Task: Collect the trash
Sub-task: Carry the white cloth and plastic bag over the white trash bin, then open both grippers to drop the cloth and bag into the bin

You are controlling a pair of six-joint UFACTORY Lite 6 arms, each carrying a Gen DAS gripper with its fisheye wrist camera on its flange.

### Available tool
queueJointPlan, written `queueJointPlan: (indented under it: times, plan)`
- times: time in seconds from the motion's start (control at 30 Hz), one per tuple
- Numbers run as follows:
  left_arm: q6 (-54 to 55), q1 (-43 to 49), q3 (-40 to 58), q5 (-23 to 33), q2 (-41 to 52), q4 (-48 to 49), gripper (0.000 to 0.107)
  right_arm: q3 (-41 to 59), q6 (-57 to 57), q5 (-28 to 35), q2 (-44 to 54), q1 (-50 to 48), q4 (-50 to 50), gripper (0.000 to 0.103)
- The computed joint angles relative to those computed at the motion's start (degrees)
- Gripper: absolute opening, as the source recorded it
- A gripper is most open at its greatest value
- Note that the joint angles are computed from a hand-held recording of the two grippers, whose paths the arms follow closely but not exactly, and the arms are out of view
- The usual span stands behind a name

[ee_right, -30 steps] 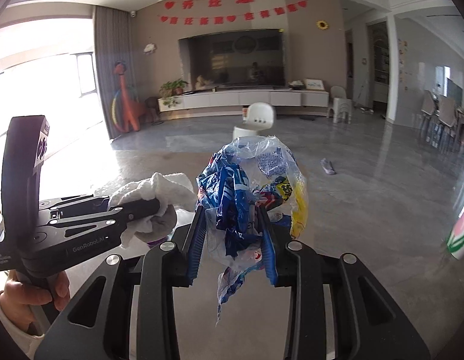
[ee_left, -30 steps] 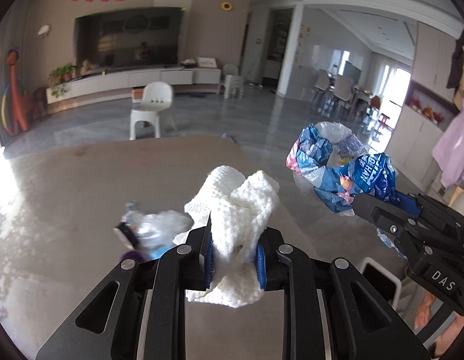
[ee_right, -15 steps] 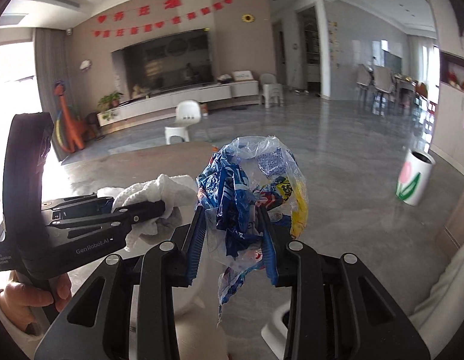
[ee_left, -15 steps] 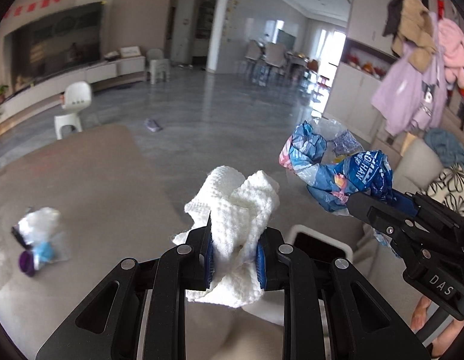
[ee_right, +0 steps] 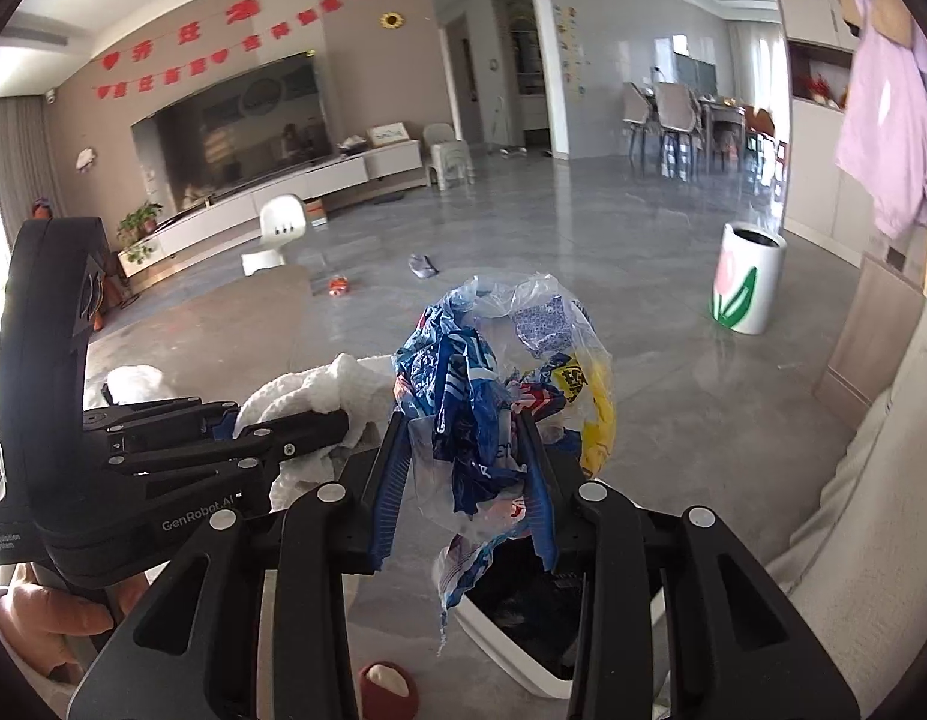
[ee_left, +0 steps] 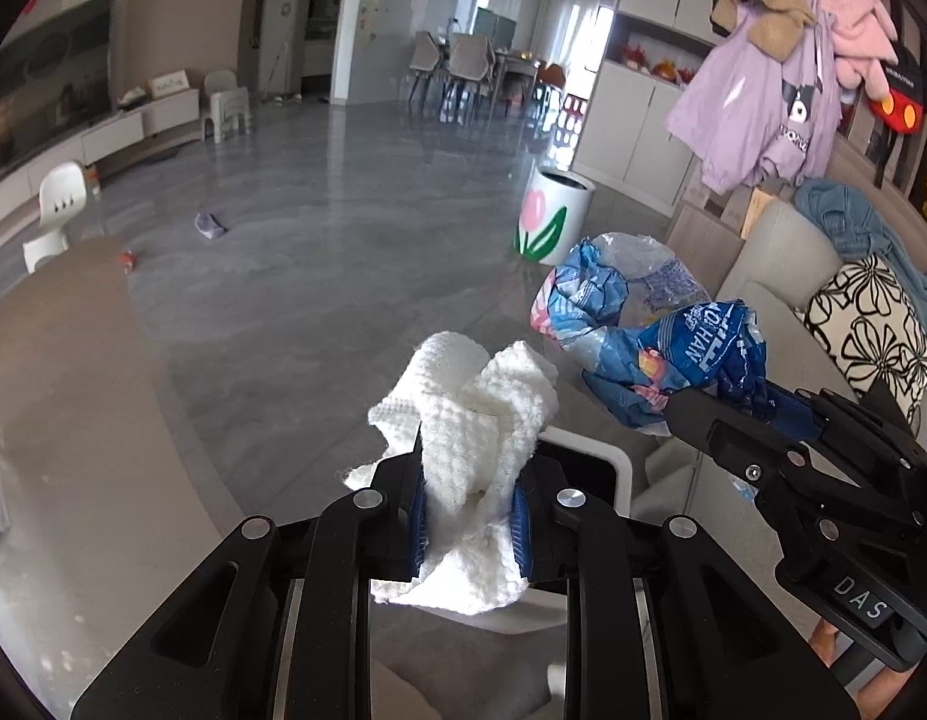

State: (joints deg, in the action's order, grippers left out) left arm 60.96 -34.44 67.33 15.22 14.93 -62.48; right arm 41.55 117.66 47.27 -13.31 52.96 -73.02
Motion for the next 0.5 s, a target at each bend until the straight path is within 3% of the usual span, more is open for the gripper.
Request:
queueJointPlan:
  times: [0.2, 0.4, 0.47, 0.5]
  plan:
    - [-7.3, -3.6, 5.7, 0.1, 7.9, 5.6, 0.021, -9.2, 6.6, -1.6, -4.8, -0.6, -1.2, 0.037]
    - [-17.3, -7.3, 12.1, -0.3, 16.0, 15.2, 0.021, -16.2, 9.8, -8.0, -8.0, -6.4, -3.0, 0.037]
    - [-20.8, -8.1, 15.0, 0.9, 18.7, 18.6, 0.026, -18.5, 12.4, -10.1, -7.9, -8.1, -5.2, 0.037]
    - [-21.9, -8.4, 16.9, 2.0, 20.5, 19.7, 0.036, -18.6, 13.0, -10.5, -7.0, -8.2, -5.4, 0.038]
